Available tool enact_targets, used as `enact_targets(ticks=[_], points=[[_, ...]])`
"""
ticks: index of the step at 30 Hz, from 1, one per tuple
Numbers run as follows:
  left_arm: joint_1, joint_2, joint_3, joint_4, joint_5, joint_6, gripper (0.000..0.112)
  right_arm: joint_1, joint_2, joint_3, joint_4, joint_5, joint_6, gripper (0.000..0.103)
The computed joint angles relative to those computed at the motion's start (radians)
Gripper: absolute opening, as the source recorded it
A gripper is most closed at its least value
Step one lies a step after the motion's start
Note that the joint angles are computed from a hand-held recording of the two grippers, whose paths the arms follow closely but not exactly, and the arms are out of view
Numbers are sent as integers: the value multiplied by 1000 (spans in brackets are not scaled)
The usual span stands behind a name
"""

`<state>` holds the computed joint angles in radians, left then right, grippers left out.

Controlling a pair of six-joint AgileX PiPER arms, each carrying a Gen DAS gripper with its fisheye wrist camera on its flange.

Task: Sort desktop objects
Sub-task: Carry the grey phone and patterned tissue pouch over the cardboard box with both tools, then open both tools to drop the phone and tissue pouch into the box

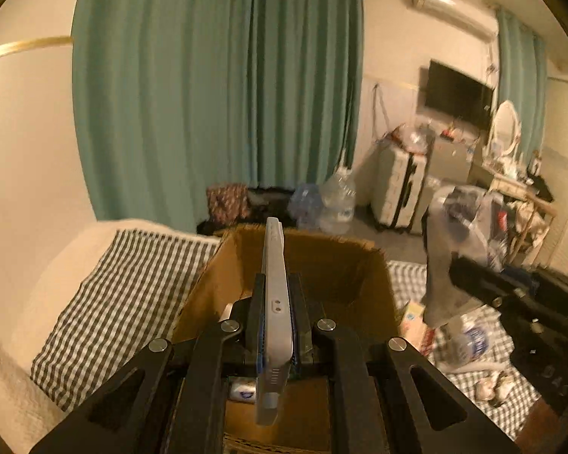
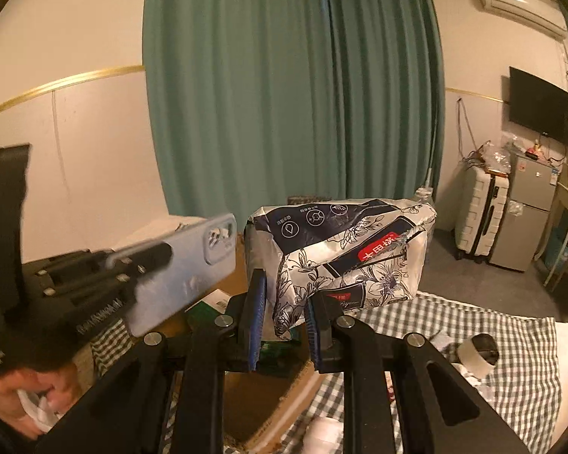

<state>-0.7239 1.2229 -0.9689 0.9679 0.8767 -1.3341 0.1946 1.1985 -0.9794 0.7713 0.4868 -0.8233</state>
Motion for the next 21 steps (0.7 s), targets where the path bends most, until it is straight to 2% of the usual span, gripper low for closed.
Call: enact_targets(ticks=[6,12,21], points=[[134,42,16,-160,-102,119,10,64,97,-38,-18,-23,16,18],[184,74,27,-237,-147,193,10,95,190,-85,-54,-25,32,18],[257,168,-10,-384,-153,329,10,102,355,-205,-135,61,106,20]])
